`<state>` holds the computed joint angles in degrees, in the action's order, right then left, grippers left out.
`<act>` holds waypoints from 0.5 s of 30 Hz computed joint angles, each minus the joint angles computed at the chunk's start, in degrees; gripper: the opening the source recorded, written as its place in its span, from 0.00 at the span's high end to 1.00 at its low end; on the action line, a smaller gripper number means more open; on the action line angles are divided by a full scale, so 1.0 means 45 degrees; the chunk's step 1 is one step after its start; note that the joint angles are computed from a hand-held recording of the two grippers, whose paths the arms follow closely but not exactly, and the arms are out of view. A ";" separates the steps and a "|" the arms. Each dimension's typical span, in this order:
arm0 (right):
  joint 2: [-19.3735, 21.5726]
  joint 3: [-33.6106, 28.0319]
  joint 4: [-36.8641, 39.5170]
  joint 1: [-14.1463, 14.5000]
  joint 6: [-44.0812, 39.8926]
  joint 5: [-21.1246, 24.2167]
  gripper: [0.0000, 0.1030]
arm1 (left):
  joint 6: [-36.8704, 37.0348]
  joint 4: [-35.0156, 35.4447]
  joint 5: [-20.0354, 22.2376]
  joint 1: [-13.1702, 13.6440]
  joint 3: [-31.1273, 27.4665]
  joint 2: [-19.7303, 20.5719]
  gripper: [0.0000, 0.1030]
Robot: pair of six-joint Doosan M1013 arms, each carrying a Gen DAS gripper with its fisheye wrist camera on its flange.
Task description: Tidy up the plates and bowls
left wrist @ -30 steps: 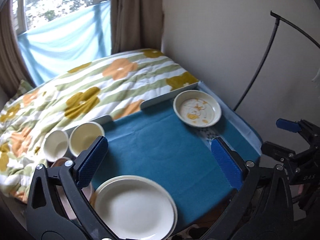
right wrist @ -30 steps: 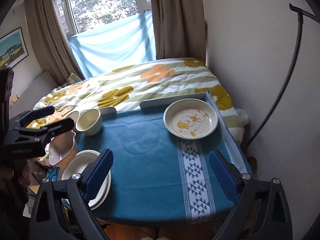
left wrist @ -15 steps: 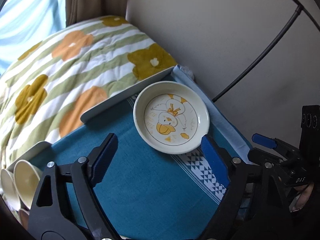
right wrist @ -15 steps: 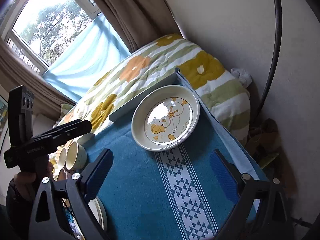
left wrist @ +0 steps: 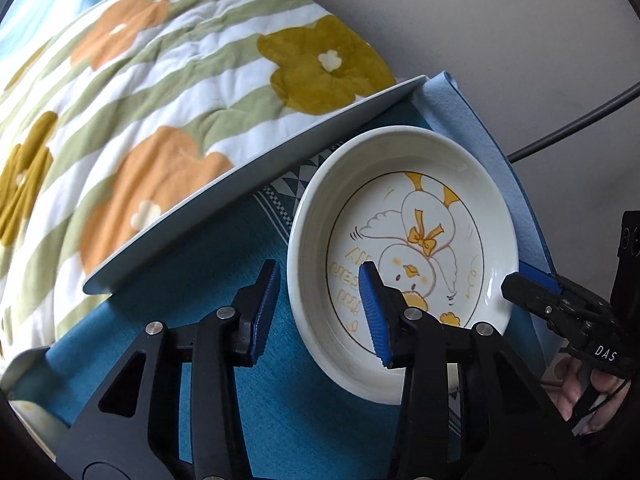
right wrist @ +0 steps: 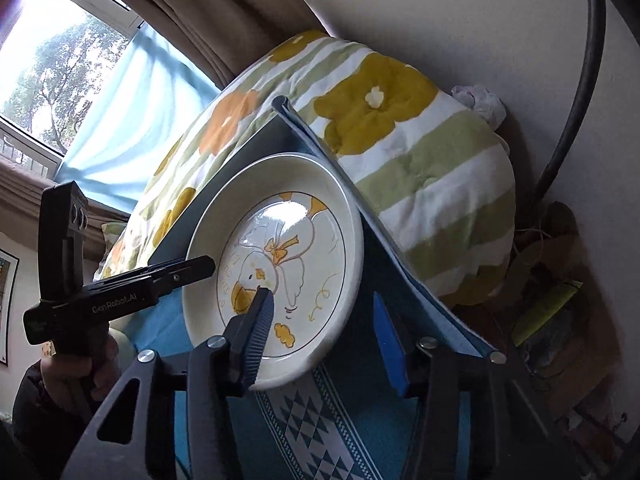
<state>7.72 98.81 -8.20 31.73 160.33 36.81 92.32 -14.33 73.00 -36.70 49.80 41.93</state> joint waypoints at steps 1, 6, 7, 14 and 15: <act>0.0026 0.0011 -0.0027 -0.0015 0.0116 -0.0016 0.55 | -0.0010 -0.0004 0.0012 0.0012 -0.0021 0.0041 0.64; 0.0218 0.0024 -0.0056 -0.0054 -0.0050 -0.0104 0.75 | -0.0024 -0.0031 -0.0258 0.0064 0.0072 0.0080 0.78; 0.0261 -0.0021 -0.0145 -0.0024 -0.0028 -0.0038 0.78 | 0.0020 -0.0120 -0.0343 0.0073 0.0108 0.0067 0.79; 0.0406 -0.0163 -0.0090 -0.0100 -0.0677 0.0313 0.86 | -0.0125 0.0118 -0.0631 -0.0027 0.0234 -0.0024 0.83; 0.0421 -0.0199 0.0044 -0.0125 -0.0989 0.0380 0.86 | -0.0174 0.0248 -0.0681 -0.0054 0.0265 -0.0056 0.83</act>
<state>9.62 97.92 -8.01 31.17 155.88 38.52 91.54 -13.22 69.93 -36.95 51.00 41.68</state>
